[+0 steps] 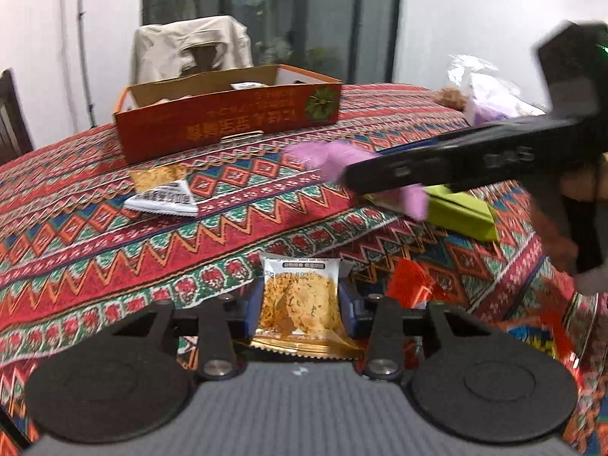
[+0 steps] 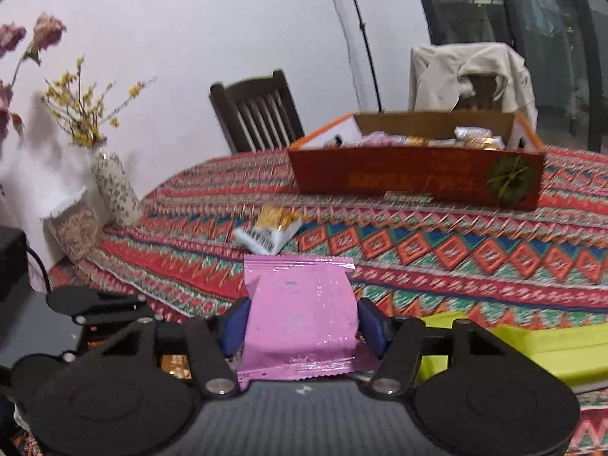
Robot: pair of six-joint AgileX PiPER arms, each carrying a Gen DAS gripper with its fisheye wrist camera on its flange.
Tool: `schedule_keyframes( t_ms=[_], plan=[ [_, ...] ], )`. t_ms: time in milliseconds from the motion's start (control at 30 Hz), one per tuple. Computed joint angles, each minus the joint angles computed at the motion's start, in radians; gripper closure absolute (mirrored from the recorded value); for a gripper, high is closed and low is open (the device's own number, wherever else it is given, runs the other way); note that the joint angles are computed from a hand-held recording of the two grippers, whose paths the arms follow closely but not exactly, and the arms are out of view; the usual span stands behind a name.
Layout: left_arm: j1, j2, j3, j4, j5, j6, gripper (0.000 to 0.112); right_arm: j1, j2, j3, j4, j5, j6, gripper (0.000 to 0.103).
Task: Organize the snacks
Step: 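Carry both packets over the orange box and lower them inside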
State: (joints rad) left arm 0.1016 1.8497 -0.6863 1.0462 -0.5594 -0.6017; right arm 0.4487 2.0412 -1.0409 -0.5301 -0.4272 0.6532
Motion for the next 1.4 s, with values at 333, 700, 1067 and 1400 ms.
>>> schedule_keyframes(
  t_ms=[333, 700, 1067, 1400],
  plan=[
    [0.059, -0.383, 0.328, -0.363, -0.042, 0.118, 0.072, -0.020, -0.335, 0.400, 0.354, -0.120, -0.387, 0.043],
    [0.016, -0.866, 0.548, -0.378, 0.221, -0.032, 0.071, 0.137, -0.685, 0.774, 0.767, -0.163, -0.671, 0.043],
    [0.035, -0.781, 0.428, -0.209, 0.133, -0.156, 0.071, 0.116, -0.709, 0.748, 0.728, -0.156, -0.667, 0.043],
    [-0.043, -0.378, -0.082, -0.062, 0.226, -0.340, 0.071, -0.126, -0.541, 0.366, 0.212, -0.002, -0.330, 0.043]
  ],
)
